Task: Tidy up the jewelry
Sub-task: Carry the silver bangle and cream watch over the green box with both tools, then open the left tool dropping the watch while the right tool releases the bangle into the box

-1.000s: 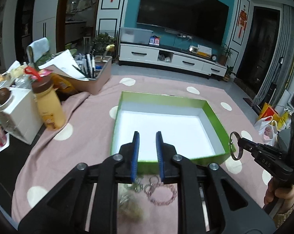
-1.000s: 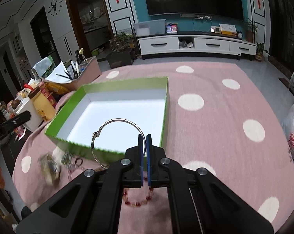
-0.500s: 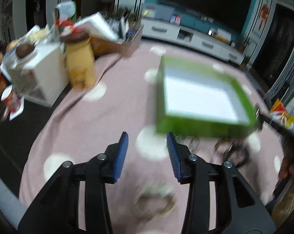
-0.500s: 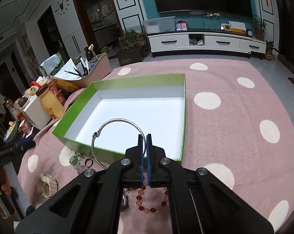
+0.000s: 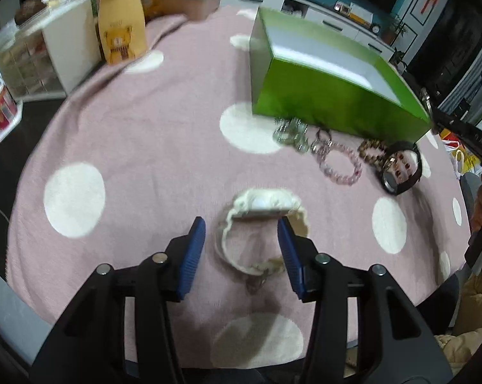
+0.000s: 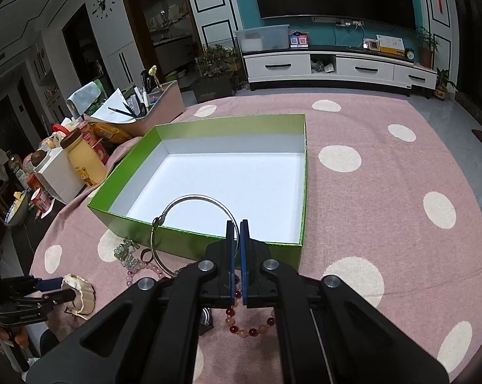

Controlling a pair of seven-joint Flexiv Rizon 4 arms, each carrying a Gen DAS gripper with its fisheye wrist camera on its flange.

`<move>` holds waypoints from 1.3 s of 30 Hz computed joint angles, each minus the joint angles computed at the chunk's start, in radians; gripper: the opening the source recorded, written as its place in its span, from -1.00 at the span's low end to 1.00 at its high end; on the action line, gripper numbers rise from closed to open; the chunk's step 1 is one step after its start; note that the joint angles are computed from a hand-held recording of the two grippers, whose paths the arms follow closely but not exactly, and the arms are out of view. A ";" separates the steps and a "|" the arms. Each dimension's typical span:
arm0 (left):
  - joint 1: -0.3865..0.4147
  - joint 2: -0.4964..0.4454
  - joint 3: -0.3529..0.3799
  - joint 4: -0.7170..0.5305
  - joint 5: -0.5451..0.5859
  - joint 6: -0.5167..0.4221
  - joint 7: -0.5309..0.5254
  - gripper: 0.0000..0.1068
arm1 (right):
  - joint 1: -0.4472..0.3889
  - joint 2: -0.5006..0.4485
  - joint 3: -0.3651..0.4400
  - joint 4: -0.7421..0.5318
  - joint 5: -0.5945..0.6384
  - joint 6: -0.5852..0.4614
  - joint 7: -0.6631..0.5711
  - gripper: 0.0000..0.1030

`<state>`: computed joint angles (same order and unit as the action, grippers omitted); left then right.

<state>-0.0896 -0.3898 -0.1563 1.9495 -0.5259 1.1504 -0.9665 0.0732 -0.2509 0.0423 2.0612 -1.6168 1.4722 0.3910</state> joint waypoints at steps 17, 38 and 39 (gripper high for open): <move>-0.017 -0.089 -0.116 -0.188 -0.080 0.149 0.051 -0.82 | 0.012 -0.049 -0.019 -0.061 0.031 -0.017 -0.046 -0.95; -0.165 -0.372 0.025 -0.689 0.281 0.000 -0.278 0.24 | 0.180 -0.106 -0.167 -0.114 0.295 -0.048 -0.260 -0.34; -0.160 -0.359 0.022 -0.670 0.281 0.015 -0.274 0.32 | 0.170 -0.090 -0.168 -0.102 0.257 -0.042 -0.219 -0.33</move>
<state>-0.2491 -0.7484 -0.1347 1.2791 -0.2447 1.1658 -1.2405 0.2436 -0.3412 -0.1257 1.9595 -1.3598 1.4300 0.1722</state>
